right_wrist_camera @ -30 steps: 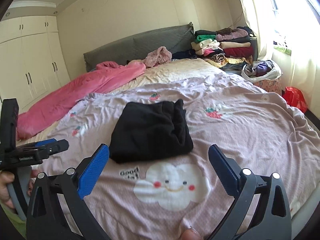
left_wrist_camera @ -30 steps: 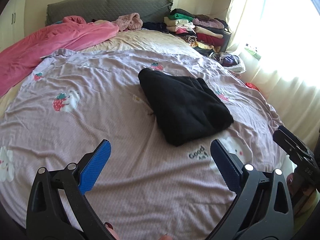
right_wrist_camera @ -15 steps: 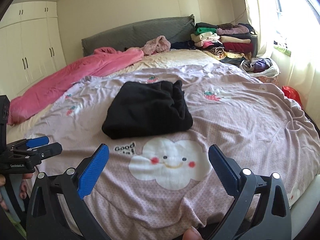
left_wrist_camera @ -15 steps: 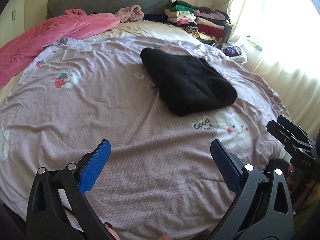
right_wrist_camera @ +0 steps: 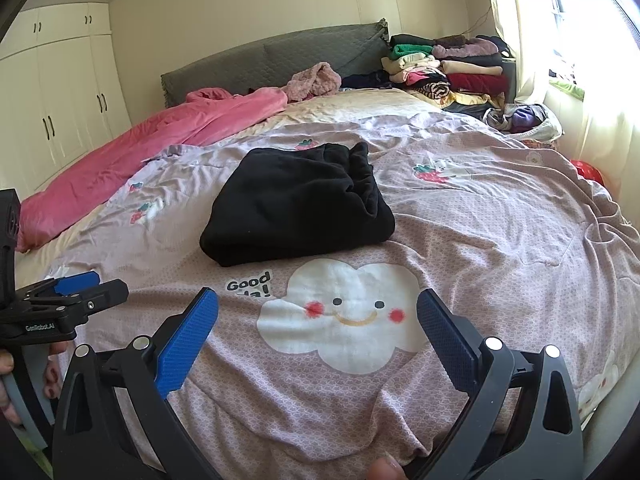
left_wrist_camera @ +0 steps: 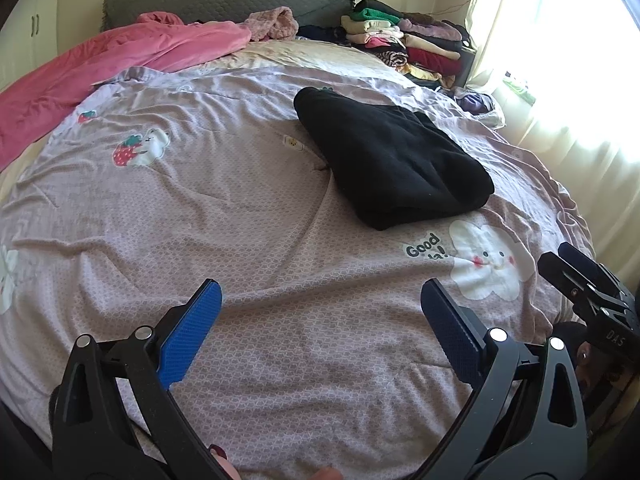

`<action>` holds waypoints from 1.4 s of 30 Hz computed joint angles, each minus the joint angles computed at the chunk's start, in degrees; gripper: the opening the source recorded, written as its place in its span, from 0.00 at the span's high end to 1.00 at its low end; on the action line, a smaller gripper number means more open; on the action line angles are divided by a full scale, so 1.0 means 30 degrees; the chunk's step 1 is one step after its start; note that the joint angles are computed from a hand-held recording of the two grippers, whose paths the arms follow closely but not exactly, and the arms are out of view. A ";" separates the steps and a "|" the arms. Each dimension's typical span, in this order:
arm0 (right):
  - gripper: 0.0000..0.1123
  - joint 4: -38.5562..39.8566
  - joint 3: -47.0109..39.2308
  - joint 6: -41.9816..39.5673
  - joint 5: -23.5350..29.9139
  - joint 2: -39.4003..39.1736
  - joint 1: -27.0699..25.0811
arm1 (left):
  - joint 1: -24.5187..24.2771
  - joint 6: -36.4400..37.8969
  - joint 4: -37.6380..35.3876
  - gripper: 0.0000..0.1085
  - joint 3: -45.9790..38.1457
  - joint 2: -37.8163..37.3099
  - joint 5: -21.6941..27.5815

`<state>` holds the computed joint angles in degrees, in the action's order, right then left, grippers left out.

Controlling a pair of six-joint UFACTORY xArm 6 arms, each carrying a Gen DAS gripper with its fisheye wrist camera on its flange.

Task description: Fold small clothes

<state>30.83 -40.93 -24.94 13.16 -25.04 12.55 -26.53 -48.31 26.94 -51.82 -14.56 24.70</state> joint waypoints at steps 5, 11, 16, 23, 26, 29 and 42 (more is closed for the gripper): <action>0.12 0.0052 0.0021 -0.0110 -0.0029 -0.0032 -0.0050 | 0.0015 -0.0075 0.0026 0.14 0.0008 -0.0055 0.0067; 0.12 -0.0077 0.0022 -0.0015 0.0079 -0.0089 -0.0105 | -0.0006 -0.0262 0.0231 0.14 0.0002 -0.0134 0.0235; 0.12 -0.0093 0.0028 0.0051 0.0044 -0.0091 -0.0107 | -0.0025 -0.0363 0.0279 0.14 -0.0012 -0.0179 0.0453; 0.12 -0.0144 0.0053 0.0118 0.0088 -0.0179 -0.0135 | -0.0028 -0.0375 0.0263 0.14 -0.0022 -0.0228 0.0598; 0.12 -0.0162 0.0062 0.0085 0.0072 -0.0192 -0.0147 | -0.0028 -0.0393 0.0264 0.14 -0.0038 -0.0223 0.0611; 0.12 -0.0203 0.0065 0.0180 0.0060 -0.0183 -0.0117 | -0.0029 -0.0406 0.0255 0.14 -0.0041 -0.0226 0.0622; 0.12 -0.0332 0.0053 0.0295 0.0042 -0.0189 -0.0094 | 0.0029 -0.0298 0.0175 0.14 -0.0017 -0.0294 0.0659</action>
